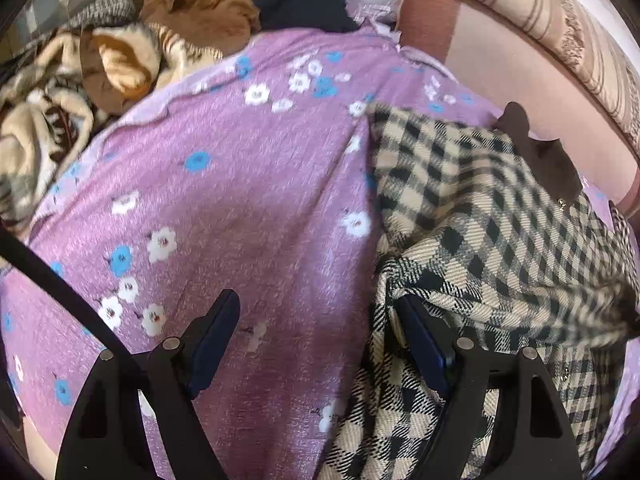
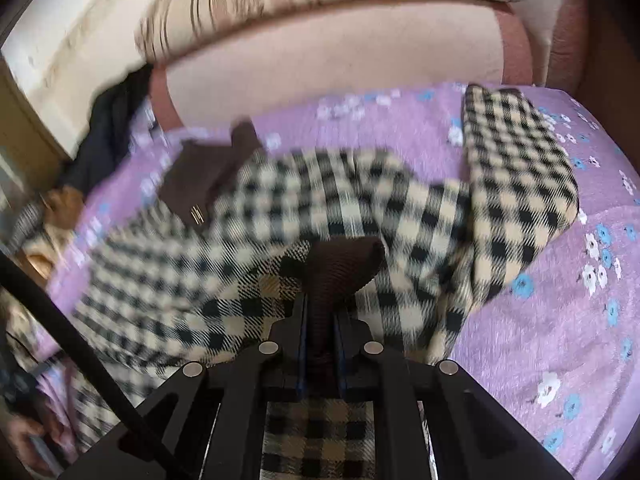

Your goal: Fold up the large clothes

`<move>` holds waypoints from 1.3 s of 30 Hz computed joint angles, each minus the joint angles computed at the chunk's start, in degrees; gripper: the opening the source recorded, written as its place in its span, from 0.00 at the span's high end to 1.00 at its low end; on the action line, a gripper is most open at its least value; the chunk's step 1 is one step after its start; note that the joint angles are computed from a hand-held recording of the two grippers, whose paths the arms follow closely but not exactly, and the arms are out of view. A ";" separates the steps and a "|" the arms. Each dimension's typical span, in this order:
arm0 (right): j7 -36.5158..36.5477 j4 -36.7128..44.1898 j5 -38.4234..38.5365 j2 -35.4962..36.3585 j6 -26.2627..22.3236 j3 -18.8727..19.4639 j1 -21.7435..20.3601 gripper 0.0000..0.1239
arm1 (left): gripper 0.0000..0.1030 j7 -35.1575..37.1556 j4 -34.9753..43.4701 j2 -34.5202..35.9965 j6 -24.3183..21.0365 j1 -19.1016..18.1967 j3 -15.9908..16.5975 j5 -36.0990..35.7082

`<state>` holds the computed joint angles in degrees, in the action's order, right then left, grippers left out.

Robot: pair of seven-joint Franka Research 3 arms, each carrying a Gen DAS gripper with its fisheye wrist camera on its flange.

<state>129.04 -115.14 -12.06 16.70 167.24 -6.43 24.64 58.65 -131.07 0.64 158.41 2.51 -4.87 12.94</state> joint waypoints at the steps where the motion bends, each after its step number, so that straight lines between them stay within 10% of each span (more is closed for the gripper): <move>1: 0.27 0.77 -0.26 0.69 -2.19 -0.19 0.38 0.90 | 0.22 0.61 0.04 0.01 -0.44 0.02 -0.03 -0.86; 6: 2.22 -2.87 1.93 -1.59 0.24 -0.23 -0.79 0.86 | 0.22 1.05 -2.36 -3.80 1.17 0.06 0.09 -0.45; 9: 3.16 -6.64 5.28 -4.47 4.47 0.89 -2.96 0.54 | 0.22 -0.75 -5.08 -7.03 4.62 0.48 0.17 0.94; 18: 3.72 1.22 -1.16 2.19 1.91 -3.60 1.94 0.54 | 0.22 7.39 -0.62 -1.43 5.60 -2.82 -0.21 -6.98; 21: 3.97 4.75 -6.88 5.03 -1.82 -5.98 4.68 0.91 | 0.22 2.35 2.67 1.75 1.94 -2.80 -0.82 0.49; 26: 19.73 6.71 -25.78 5.54 -0.81 -17.64 14.68 0.93 | 0.21 -0.31 4.65 4.64 -0.42 -2.74 -1.03 2.18; 30: 16.10 7.07 -18.66 5.52 -7.12 -9.81 7.07 0.86 | 0.17 -4.97 4.88 5.28 -0.45 -3.60 -0.32 8.58; 39: 5.43 -1.80 -11.19 -2.47 -3.03 2.01 -1.66 0.84 | 0.17 -3.76 3.30 3.15 0.05 -3.00 -1.13 6.64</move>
<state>134.47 -116.95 -23.25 14.23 164.21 -4.42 22.98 54.89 -127.76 3.79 158.46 -0.48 -6.00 19.59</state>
